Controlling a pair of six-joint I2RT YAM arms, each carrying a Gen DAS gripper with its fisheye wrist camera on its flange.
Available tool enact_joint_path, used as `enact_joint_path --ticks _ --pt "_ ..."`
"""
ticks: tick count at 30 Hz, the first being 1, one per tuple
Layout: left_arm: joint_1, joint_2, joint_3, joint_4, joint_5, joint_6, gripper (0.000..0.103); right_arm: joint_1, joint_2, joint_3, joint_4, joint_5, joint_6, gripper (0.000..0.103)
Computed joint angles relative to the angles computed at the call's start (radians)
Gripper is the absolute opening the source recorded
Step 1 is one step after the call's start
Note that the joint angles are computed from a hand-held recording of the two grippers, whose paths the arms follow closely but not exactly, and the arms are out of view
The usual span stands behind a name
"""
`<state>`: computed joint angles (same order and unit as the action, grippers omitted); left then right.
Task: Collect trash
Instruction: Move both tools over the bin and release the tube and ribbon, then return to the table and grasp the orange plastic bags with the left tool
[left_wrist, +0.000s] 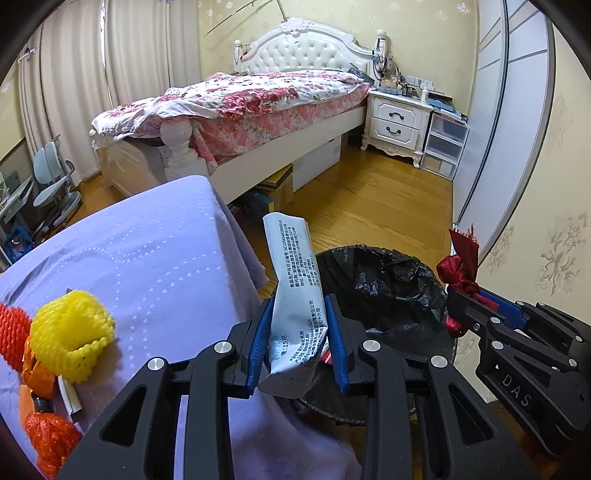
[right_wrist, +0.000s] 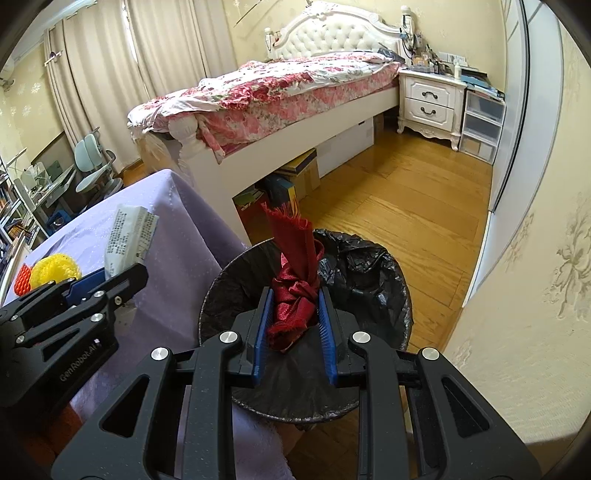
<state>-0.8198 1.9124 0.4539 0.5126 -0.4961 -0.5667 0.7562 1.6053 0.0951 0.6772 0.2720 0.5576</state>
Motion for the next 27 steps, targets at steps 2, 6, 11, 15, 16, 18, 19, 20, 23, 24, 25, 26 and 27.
enact_joint_path --ticks 2,6,11,15,16,18,19,20,23,24,25,26,27 --pt "0.006 0.014 0.025 -0.019 0.008 0.007 0.031 -0.021 0.03 0.006 0.027 -0.015 -0.011 0.024" --pt "0.006 0.029 0.052 -0.031 0.007 0.014 0.031 -0.06 0.053 0.01 0.053 -0.039 -0.03 0.024" --pt "-0.004 0.036 0.069 -0.068 -0.013 -0.013 0.052 -0.089 0.078 0.012 0.087 -0.051 -0.04 0.026" --pt "-0.012 0.018 0.053 -0.055 -0.037 -0.028 0.07 -0.088 0.073 0.006 0.092 -0.029 -0.032 0.04" --pt "-0.015 0.01 0.046 -0.055 -0.043 -0.036 0.073 -0.089 0.065 0.005 0.085 -0.024 -0.03 0.04" --pt "-0.008 0.005 0.047 -0.059 -0.04 -0.038 0.074 -0.093 0.052 0.002 0.076 -0.018 -0.03 0.045" --pt "-0.007 0.0 0.044 -0.064 -0.039 -0.045 0.075 -0.094 0.043 -0.001 0.071 -0.015 -0.03 0.048" --pt "-0.006 -0.006 0.041 -0.071 -0.037 -0.053 0.075 -0.09 0.032 -0.007 0.066 -0.007 -0.025 0.049" --pt "-0.009 -0.028 0.028 -0.083 -0.04 -0.068 0.077 -0.077 -0.012 -0.021 0.034 0.016 -0.005 0.053" --pt "-0.013 -0.037 0.022 -0.09 -0.047 -0.074 0.077 -0.079 -0.02 -0.02 0.025 0.014 -0.006 0.054" --pt "-0.017 -0.049 0.011 -0.095 -0.055 -0.08 0.077 -0.067 -0.036 -0.023 0.008 0.022 0.004 0.055" --pt "-0.024 -0.063 -0.002 -0.101 -0.065 -0.087 0.077 -0.057 -0.049 -0.025 -0.005 0.03 0.013 0.055" --pt "-0.031 -0.073 -0.009 -0.108 -0.072 -0.095 0.077 -0.065 -0.049 -0.025 -0.003 0.023 0.007 0.058"
